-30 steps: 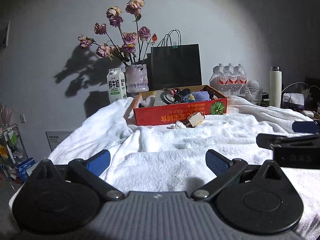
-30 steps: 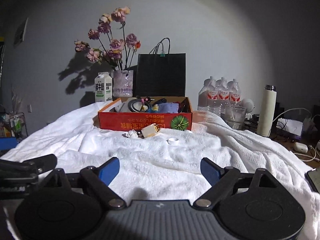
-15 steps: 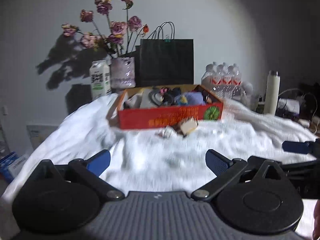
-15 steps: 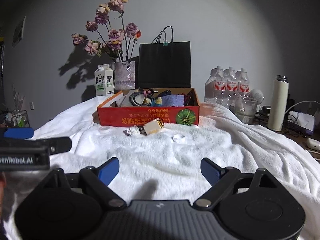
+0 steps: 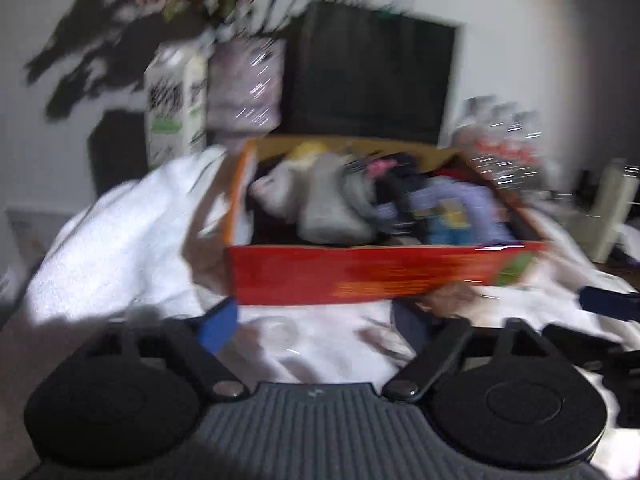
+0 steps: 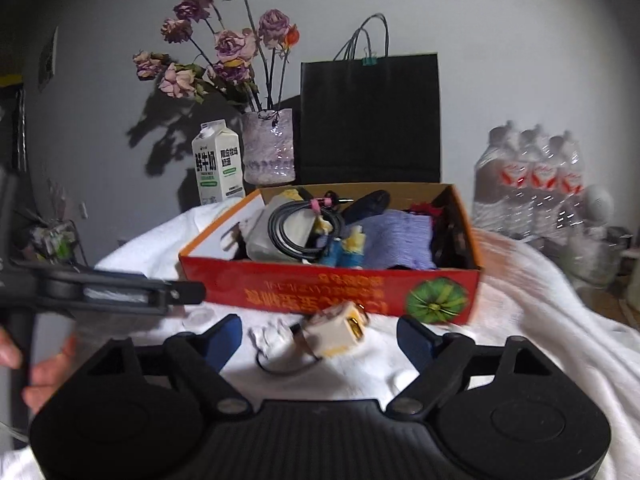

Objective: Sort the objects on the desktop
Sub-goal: 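Grasp the white-and-gold plug adapter on the towel with the right gripper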

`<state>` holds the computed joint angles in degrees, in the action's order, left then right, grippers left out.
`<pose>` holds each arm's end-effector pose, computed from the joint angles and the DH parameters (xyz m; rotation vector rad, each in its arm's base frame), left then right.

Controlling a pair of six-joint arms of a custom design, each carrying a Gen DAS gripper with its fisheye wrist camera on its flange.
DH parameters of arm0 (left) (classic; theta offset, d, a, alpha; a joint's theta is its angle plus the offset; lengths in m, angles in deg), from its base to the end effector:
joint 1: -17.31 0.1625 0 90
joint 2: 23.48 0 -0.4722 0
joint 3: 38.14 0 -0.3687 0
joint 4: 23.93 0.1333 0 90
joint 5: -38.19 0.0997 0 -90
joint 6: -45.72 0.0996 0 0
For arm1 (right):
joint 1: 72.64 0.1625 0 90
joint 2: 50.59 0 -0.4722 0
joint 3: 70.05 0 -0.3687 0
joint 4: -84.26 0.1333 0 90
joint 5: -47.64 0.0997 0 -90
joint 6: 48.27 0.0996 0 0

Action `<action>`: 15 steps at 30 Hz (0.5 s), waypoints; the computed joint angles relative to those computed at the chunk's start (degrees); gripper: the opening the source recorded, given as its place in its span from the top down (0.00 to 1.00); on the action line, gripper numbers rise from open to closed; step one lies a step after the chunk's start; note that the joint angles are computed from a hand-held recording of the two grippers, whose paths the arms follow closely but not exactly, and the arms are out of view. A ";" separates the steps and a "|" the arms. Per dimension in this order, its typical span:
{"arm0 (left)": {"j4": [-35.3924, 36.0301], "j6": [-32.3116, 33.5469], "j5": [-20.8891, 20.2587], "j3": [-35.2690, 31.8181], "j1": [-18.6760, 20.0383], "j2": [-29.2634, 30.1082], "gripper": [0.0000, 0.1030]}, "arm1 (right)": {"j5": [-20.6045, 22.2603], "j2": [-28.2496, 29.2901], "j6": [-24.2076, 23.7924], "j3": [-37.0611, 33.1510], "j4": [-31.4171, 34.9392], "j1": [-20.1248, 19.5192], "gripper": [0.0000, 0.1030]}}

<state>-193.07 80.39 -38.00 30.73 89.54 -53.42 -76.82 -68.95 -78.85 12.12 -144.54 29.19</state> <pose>-0.1051 -0.8427 0.1570 1.0698 2.4391 -0.9160 0.2221 -0.6850 0.0554 0.2777 -2.0218 1.4025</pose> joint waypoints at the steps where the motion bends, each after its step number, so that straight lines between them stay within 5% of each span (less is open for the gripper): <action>1: 2.44 -0.87 0.44 -3.15 0.45 1.54 0.24 | 1.04 -0.15 1.45 -1.21 2.93 -0.67 0.21; 5: 7.78 -3.34 3.69 -10.99 1.37 5.73 0.21 | -0.08 0.27 9.42 -6.96 12.62 -3.05 0.29; 10: 13.53 -1.78 2.10 -12.17 2.11 5.49 0.14 | -0.62 0.72 17.76 -10.49 19.46 -5.23 0.35; 13: 11.17 2.84 3.45 -9.97 1.79 5.16 0.21 | 1.81 0.58 20.02 -10.07 20.34 -6.04 0.37; 15: 8.66 3.61 5.24 -9.03 1.45 5.31 0.32 | 2.96 0.74 18.15 -9.82 19.42 -6.13 0.49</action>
<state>-184.41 84.00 -32.76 21.70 90.99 -48.11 -73.86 -68.20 -60.71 2.31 -125.13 23.06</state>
